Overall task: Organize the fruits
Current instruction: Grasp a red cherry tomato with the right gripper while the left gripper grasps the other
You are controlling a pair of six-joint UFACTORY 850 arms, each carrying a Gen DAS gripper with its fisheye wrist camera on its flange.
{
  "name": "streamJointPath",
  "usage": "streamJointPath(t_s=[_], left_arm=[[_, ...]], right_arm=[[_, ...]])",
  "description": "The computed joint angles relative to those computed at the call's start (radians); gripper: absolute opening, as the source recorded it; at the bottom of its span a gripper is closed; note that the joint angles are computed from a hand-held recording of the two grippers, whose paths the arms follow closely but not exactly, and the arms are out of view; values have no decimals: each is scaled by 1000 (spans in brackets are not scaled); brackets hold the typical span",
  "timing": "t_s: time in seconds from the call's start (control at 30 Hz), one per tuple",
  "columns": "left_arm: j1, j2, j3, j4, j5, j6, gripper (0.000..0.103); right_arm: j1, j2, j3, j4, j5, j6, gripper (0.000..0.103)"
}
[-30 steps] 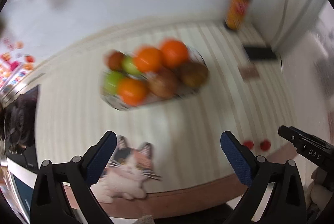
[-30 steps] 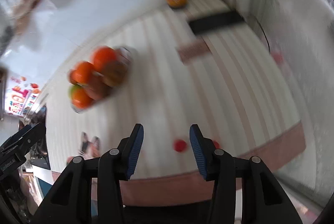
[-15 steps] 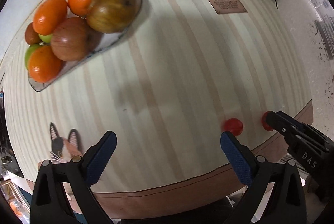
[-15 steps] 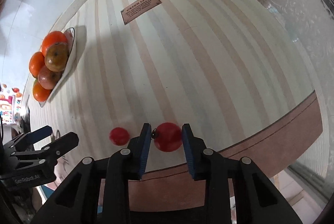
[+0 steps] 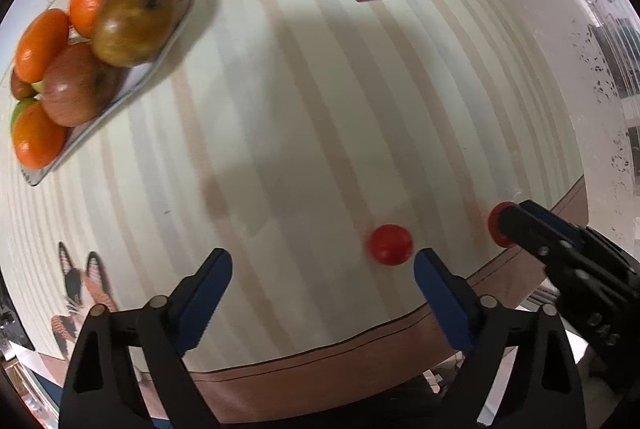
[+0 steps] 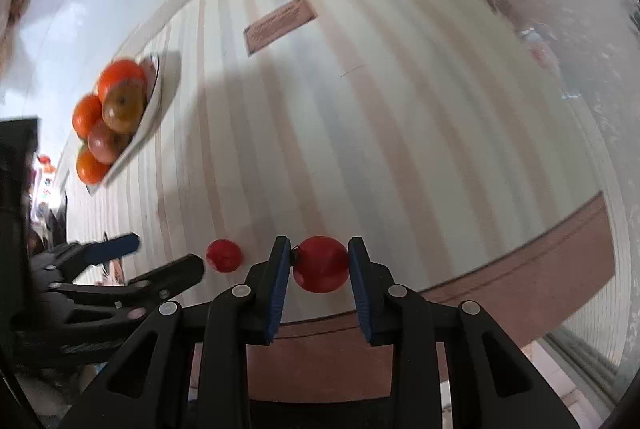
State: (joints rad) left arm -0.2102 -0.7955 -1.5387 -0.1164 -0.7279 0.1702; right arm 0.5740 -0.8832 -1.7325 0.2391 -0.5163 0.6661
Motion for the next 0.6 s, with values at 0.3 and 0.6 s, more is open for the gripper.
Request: streamJointPath(t_s=[0.3, 0.6], left_arm=[[-60, -34, -8, -70, -10, 79, 51], [-60, -59, -63, -107, -36, 101, 24]], right_arm=[[-34, 73, 108, 2, 41, 28, 32], [-35, 65, 95, -9, 38, 24, 32]])
